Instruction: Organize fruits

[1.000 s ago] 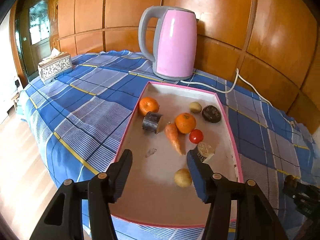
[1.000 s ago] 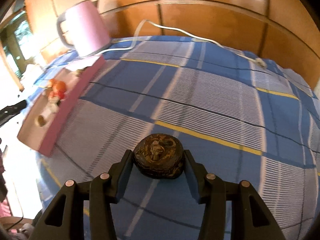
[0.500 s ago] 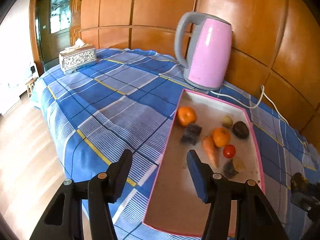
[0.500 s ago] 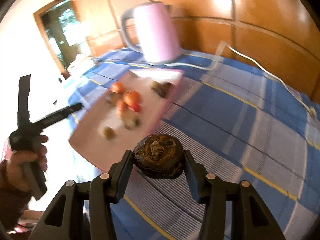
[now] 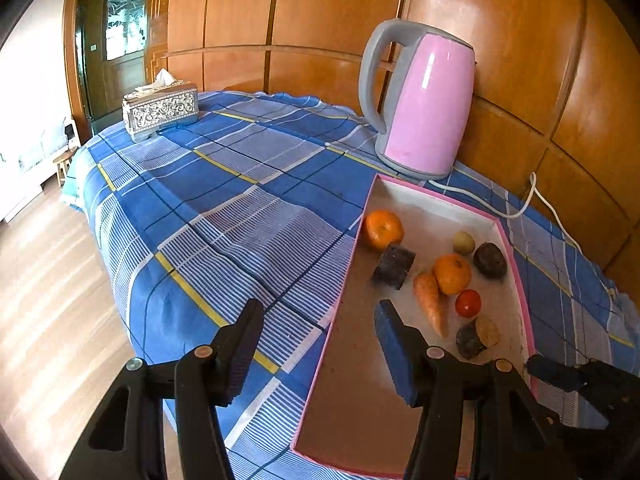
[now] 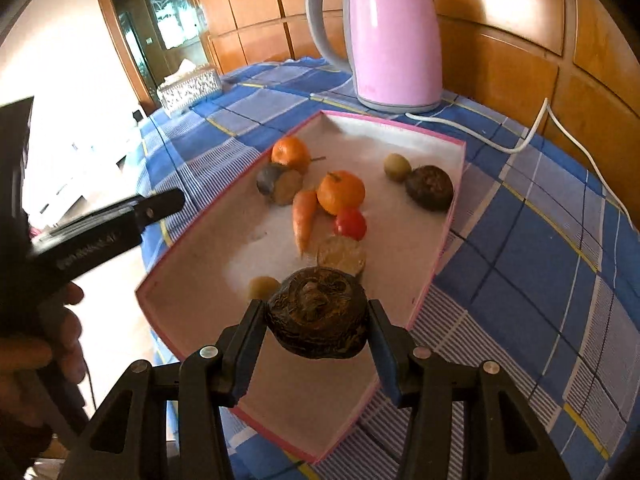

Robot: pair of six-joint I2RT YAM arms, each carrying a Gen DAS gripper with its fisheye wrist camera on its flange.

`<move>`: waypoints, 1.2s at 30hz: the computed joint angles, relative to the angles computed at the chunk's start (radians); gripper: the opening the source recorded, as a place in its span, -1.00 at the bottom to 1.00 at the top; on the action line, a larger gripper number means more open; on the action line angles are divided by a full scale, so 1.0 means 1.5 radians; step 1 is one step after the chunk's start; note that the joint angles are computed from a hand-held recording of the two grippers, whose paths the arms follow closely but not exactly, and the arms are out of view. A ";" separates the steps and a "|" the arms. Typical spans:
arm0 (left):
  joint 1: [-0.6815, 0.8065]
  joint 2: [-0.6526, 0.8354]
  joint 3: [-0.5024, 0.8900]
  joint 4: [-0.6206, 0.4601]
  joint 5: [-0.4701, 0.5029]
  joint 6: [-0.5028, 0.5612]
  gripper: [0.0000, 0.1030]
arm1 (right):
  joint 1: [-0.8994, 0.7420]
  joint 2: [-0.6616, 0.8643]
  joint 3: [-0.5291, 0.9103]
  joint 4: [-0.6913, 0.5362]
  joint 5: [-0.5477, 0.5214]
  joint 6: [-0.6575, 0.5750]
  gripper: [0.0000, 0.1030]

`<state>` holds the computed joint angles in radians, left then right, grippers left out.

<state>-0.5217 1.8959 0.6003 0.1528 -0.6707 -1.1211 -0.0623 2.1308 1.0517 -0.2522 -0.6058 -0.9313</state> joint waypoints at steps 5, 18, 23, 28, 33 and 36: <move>-0.010 0.011 0.012 -0.006 0.001 0.001 0.15 | -0.020 -0.008 -0.018 0.025 -0.016 -0.003 0.19; -0.019 0.002 0.014 -0.023 -0.016 -0.012 0.26 | -0.004 -0.011 -0.034 -0.017 -0.007 -0.068 -0.62; -0.027 0.002 0.020 -0.030 -0.021 -0.013 0.33 | 0.012 -0.019 -0.042 0.055 0.003 -0.006 -0.62; -0.042 0.008 0.035 -0.047 -0.025 -0.022 0.45 | -0.019 -0.045 -0.068 0.055 -0.021 -0.006 -0.55; -0.084 0.016 0.067 -0.081 -0.047 -0.034 0.58 | -0.069 -0.074 -0.105 0.092 -0.046 0.042 -0.32; -0.125 0.017 0.084 -0.104 -0.065 -0.047 0.70 | -0.101 -0.100 -0.143 0.157 -0.053 0.085 -0.09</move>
<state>-0.7087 1.9210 0.7258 -0.0028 -0.7685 -1.1915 -0.2133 1.9803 0.8378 -0.0171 -0.6848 -0.8036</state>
